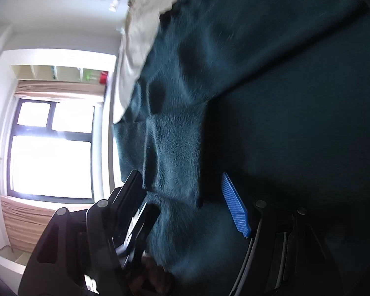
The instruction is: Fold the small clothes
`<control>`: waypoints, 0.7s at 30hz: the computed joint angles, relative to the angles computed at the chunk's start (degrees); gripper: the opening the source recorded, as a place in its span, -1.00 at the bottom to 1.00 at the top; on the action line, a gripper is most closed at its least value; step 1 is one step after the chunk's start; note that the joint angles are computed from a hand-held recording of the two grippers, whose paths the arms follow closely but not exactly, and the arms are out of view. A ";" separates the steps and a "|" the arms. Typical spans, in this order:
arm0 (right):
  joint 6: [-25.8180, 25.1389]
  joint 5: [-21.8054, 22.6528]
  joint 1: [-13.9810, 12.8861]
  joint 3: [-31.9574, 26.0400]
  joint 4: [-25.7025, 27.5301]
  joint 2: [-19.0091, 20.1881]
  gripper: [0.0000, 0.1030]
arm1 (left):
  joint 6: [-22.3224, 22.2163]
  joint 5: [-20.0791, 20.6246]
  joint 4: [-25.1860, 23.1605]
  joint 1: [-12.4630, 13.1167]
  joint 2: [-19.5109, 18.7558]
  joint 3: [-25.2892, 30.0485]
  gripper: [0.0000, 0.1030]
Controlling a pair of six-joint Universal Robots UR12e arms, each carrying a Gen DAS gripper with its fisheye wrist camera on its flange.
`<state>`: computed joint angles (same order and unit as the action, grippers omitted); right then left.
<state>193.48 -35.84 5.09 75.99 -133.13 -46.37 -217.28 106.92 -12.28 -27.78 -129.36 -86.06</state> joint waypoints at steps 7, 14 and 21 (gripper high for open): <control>-5.84 -11.01 3.04 -4.09 3.21 0.37 -0.84 | -8.34 -2.56 5.43 1.60 1.22 -4.48 0.53; -15.58 -18.71 4.20 -3.24 -4.22 -3.29 -0.87 | -9.66 -1.51 9.12 1.43 1.00 -5.34 0.53; -16.02 -24.60 4.16 -11.98 -1.06 0.16 -0.87 | -10.68 -1.42 9.25 1.28 1.35 -5.97 0.53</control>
<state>177.47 -60.44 9.25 64.01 -134.19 -46.20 -227.96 105.50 -3.03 -26.50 -128.01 -92.03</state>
